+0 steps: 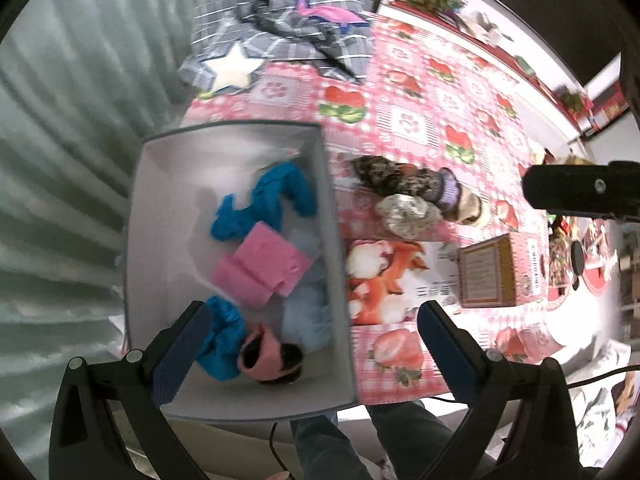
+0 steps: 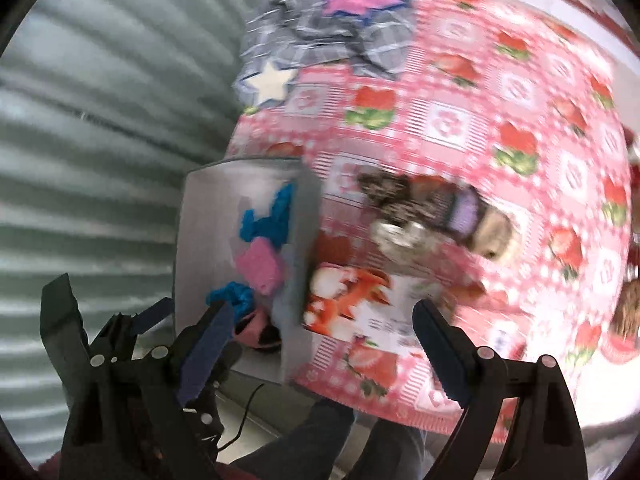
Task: Organize soft objects
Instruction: 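Move both grippers back to the remaining socks and scrunchies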
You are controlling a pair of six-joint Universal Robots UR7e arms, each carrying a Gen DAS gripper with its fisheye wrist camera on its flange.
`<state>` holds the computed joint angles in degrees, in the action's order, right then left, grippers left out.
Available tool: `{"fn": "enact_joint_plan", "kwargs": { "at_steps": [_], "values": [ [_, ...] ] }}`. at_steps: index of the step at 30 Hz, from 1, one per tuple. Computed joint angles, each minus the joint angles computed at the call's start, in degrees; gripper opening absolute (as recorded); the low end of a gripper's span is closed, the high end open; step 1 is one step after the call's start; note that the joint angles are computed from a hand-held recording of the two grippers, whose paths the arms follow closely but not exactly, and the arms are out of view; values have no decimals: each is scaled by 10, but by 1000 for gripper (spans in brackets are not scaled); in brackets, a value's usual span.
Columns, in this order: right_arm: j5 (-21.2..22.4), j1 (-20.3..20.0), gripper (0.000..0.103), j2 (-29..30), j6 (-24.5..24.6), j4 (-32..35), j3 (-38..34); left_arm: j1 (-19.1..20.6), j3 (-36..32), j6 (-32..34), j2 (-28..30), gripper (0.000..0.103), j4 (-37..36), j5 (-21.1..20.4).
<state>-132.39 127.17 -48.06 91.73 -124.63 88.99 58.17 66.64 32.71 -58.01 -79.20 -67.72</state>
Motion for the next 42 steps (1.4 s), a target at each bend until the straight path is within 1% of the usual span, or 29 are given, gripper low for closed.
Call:
{"fn": "enact_joint_plan", "kwargs": {
  "at_steps": [3, 8, 11, 14, 17, 20, 23, 27, 29, 31, 35, 40, 42],
  "values": [
    [-4, 11, 92, -42, 63, -17, 62, -13, 23, 9, -7, 103, -3, -6],
    [-10, 31, 92, -105, 177, 17, 139, -35, 58, 16, -14, 103, -17, -4],
    [-5, 37, 92, -136, 227, 24, 181, -48, 75, 21, -13, 103, -33, 0],
    [8, 36, 92, -160, 256, 10, 224, -60, 89, 21, -7, 103, -46, 4],
    [28, 27, 92, -178, 261, -26, 268, -71, 99, 15, 0, 103, -52, 7],
    [44, 16, 92, -188, 249, -62, 301, -82, 114, 6, 11, 103, -65, 16],
    [57, -2, 92, -194, 224, -107, 332, -93, 136, 4, 21, 103, -88, 32],
    [78, -34, 92, -197, 169, -171, 367, -106, 171, 10, 38, 103, -133, 78],
    [89, -53, 92, -197, 136, -207, 383, -111, 188, 18, 50, 103, -171, 118],
    [96, -68, 92, -198, 110, -230, 394, -114, 192, 25, 65, 103, -197, 149],
    [111, -108, 92, -204, 45, -268, 411, -116, 175, 28, 104, 103, -198, 186],
    [130, -160, 92, -200, -35, -290, 413, -117, 163, -4, 147, 103, -152, 225],
    [134, -179, 92, -192, -63, -290, 409, -118, 179, 0, 156, 103, -173, 253]
  ]
}}
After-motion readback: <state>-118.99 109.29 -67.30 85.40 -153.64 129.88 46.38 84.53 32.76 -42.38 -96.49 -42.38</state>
